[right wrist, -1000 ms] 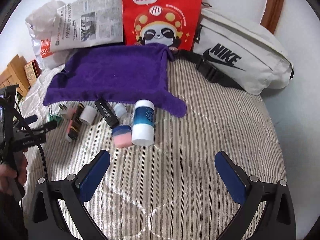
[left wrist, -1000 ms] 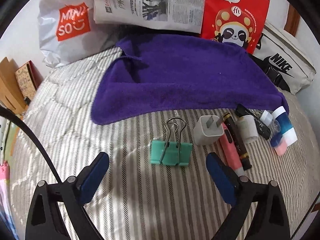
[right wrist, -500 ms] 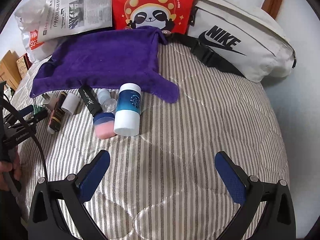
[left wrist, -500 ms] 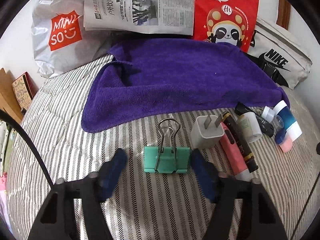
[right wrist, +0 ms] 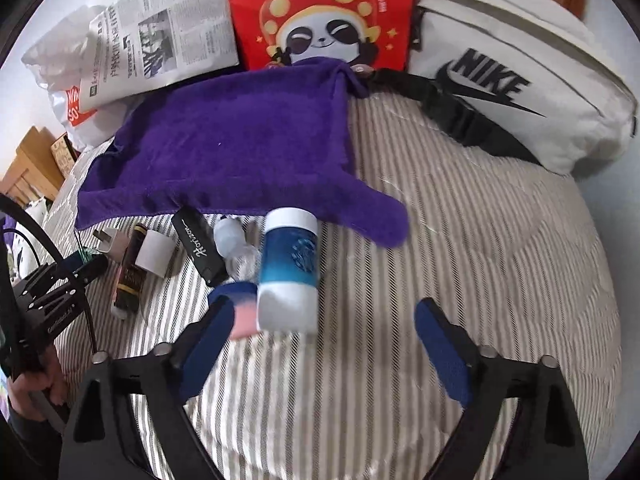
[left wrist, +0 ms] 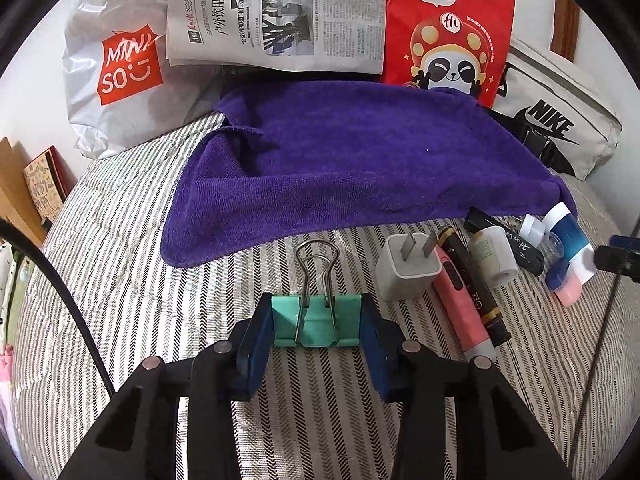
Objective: Organize rigid objects
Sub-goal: 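Grasp the mint-green binder clip with the left gripper while the right gripper approaches the blue-and-white bottle, then grasp the blue-and-white bottle with the right gripper and lift it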
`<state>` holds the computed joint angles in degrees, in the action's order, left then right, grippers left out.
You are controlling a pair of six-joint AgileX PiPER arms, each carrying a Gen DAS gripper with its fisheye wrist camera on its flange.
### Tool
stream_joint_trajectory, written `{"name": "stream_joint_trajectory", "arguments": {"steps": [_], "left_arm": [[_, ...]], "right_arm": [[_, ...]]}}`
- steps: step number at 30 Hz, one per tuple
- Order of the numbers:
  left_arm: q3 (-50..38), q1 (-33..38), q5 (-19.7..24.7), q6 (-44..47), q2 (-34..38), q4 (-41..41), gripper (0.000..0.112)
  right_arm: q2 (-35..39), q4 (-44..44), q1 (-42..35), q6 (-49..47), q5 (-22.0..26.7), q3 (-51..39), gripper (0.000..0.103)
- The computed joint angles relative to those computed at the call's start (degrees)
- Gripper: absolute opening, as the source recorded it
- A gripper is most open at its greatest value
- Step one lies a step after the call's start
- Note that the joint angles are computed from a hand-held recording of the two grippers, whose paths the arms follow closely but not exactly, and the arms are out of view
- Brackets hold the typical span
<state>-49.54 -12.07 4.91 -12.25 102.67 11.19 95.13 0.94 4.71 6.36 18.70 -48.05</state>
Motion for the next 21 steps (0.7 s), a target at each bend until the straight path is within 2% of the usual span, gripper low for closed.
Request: {"name": "stream_joint_trajectory", "arguments": {"steps": [5, 8, 12, 16, 20, 21], "left_arm": [[0.16, 0.13, -0.16, 2.06, -0.05, -2.09, 0.040], [0.16, 0.10, -0.18, 2.21, -0.04, -2.32, 0.040], [0.17, 0.13, -0.19, 2.50, -0.04, -2.57, 0.040], [0.14, 0.12, -0.19, 2.53, -0.02, -2.62, 0.040], [0.14, 0.13, -0.20, 2.55, -0.02, -2.64, 0.040], [0.14, 0.13, -0.20, 2.55, -0.02, -2.64, 0.040]], "right_arm": [[4.46, 1.51, 0.31, -1.52, 0.54, -3.17, 0.067], [5.12, 3.27, -0.12, -4.19, 0.00, -3.29, 0.066], [5.05, -1.57, -0.48, -0.42, -0.91, -2.71, 0.066], [6.26, -2.63, -0.64, 0.23, -0.46, -3.90, 0.066], [9.14, -2.73, 0.58, -0.67, -0.64, -5.80, 0.053], [9.44, -5.53, 1.14, 1.83, -1.56, -5.70, 0.052]]}}
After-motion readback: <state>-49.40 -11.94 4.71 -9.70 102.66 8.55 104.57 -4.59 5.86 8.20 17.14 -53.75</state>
